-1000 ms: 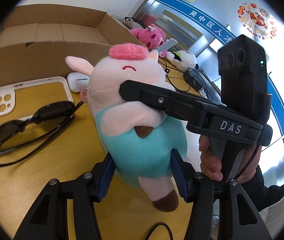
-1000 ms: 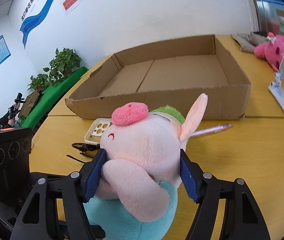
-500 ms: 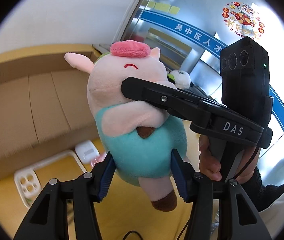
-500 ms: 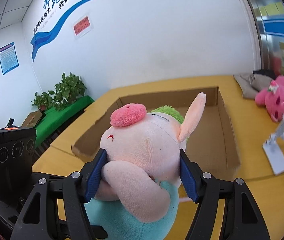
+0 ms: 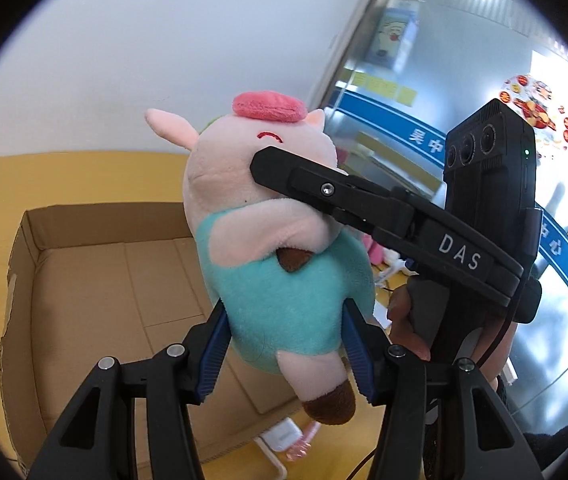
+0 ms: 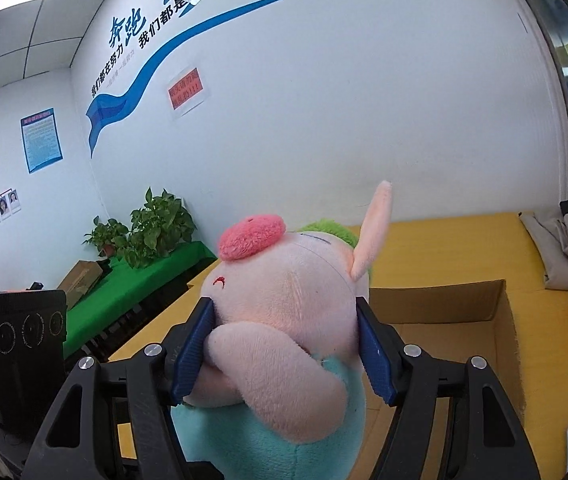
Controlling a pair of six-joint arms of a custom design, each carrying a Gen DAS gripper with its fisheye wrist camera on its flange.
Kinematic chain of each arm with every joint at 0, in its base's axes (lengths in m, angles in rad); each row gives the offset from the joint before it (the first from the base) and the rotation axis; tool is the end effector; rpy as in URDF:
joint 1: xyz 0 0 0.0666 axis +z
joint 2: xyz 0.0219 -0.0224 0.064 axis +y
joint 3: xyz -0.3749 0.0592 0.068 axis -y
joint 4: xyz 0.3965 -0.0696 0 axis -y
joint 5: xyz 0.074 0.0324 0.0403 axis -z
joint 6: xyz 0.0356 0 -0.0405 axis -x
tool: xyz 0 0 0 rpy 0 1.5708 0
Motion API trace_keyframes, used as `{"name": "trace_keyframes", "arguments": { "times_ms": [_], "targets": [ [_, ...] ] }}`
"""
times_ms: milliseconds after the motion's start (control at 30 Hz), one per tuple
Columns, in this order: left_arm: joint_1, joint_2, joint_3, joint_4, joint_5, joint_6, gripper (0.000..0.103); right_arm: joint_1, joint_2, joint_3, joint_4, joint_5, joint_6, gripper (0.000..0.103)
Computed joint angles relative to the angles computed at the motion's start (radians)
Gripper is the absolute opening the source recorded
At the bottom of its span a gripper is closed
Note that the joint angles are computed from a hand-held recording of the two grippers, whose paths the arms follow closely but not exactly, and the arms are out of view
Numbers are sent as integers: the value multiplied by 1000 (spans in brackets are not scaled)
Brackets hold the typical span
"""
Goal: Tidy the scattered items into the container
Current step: 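Lift the plush pig with the left gripper and carry it over the box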
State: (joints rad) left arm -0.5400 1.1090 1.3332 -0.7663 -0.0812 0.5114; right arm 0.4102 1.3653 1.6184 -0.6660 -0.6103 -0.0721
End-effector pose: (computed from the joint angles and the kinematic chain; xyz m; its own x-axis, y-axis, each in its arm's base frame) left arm 0.3409 -0.2015 0.5280 -0.6075 -0.2045 -0.7675 0.1783 0.9065 -0.3827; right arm 0.4416 0.2139 0.5692 -0.4252 -0.1206 -0.8970 -0.7796 0.5523 0.2954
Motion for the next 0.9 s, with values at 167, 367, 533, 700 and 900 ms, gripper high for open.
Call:
{"name": "trace_keyframes", "arguments": {
  "times_ms": [167, 367, 533, 700, 900],
  "targets": [
    [74, 76, 2, -71, 79, 31, 53, 28, 120, 41, -80, 14, 1, 70],
    [115, 162, 1, -125, 189, 77, 53, 43, 233, 110, -263, 68, 89, 69],
    [139, 190, -6, -151, 238, 103, 53, 50, 297, 160, -365, 86, 118, 68],
    [141, 201, 4, -161, 248, 106, 53, 58, 322, 204, -414, 83, 122, 69],
    [140, 217, 33, -183, 254, 105, 53, 62, 329, 242, -462, 75, 140, 69]
  ]
}}
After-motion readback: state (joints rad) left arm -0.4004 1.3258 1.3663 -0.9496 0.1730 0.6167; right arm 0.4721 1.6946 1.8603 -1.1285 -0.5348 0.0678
